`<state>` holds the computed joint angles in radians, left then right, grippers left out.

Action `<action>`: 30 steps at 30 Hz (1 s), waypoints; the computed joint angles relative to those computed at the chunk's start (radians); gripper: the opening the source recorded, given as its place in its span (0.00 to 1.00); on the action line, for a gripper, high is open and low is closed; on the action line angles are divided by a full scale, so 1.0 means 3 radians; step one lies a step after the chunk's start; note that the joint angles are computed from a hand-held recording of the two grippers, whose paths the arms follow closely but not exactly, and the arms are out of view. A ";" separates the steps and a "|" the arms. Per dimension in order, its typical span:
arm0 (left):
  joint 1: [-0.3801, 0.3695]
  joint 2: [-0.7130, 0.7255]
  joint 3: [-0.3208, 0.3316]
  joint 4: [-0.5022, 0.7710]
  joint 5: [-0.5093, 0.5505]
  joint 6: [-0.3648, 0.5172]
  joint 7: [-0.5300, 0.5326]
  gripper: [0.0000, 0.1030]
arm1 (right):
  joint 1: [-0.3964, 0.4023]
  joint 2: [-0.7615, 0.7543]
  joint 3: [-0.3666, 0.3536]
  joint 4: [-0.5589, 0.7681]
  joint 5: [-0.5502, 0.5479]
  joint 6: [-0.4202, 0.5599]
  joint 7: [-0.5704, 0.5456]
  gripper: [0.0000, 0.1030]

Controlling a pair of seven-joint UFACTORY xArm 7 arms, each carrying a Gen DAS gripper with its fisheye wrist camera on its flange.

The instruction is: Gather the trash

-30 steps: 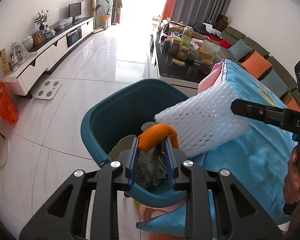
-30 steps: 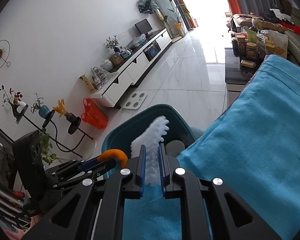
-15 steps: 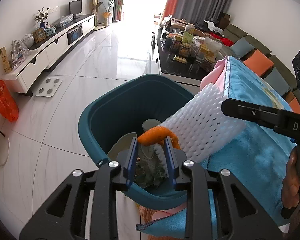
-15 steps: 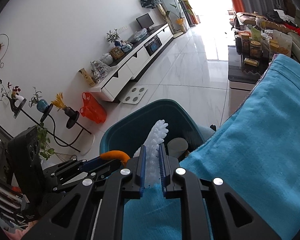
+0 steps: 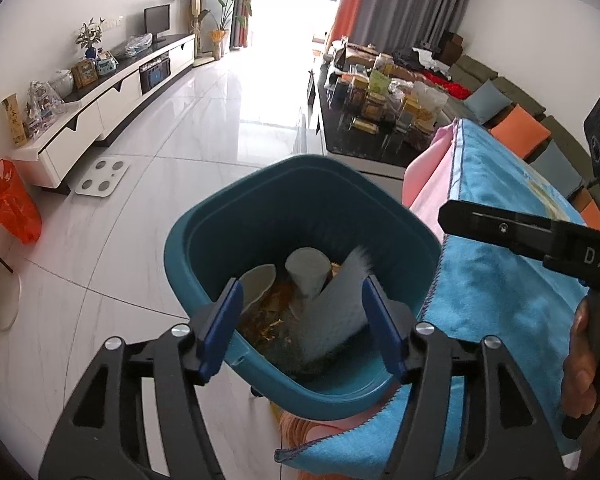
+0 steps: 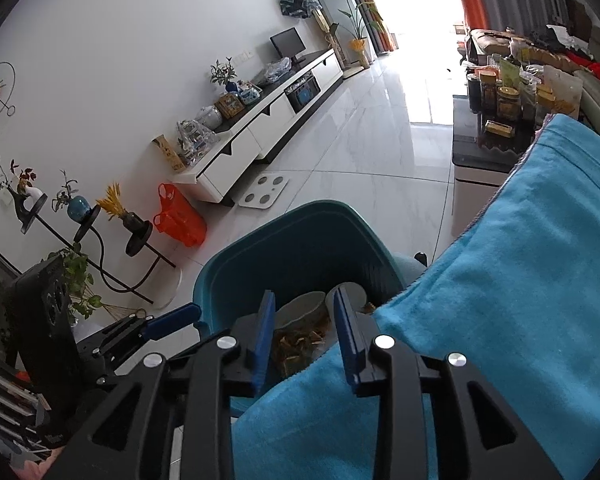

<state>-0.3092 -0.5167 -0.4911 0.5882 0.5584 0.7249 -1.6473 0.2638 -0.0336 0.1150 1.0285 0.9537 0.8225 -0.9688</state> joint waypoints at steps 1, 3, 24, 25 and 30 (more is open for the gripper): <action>-0.0001 -0.0033 -0.0019 -0.0002 0.0015 0.0020 -0.0019 0.64 | -0.0010 -0.0028 -0.0011 -0.0016 0.0029 -0.0006 -0.0025 0.28; 0.0000 -0.0080 -0.0060 0.0002 0.0048 0.0043 -0.0050 0.67 | -0.0034 -0.0069 -0.0043 -0.0047 0.0071 0.0008 -0.0097 0.28; 0.0612 0.0990 -0.1422 0.1346 0.1767 0.0427 -0.0944 0.95 | -0.0219 -0.1907 -0.0988 -0.1616 0.0915 -0.1253 -0.1575 0.93; 0.0600 0.1103 -0.1456 0.1424 0.1881 0.0497 -0.0974 0.95 | -0.0207 -0.1945 -0.1059 -0.1645 0.0945 -0.1328 -0.1641 0.93; 0.0328 0.1940 -0.1635 0.2002 0.2648 0.1270 -0.1011 0.95 | -0.0186 -0.2122 -0.1360 -0.1757 0.1096 -0.1658 -0.1865 0.93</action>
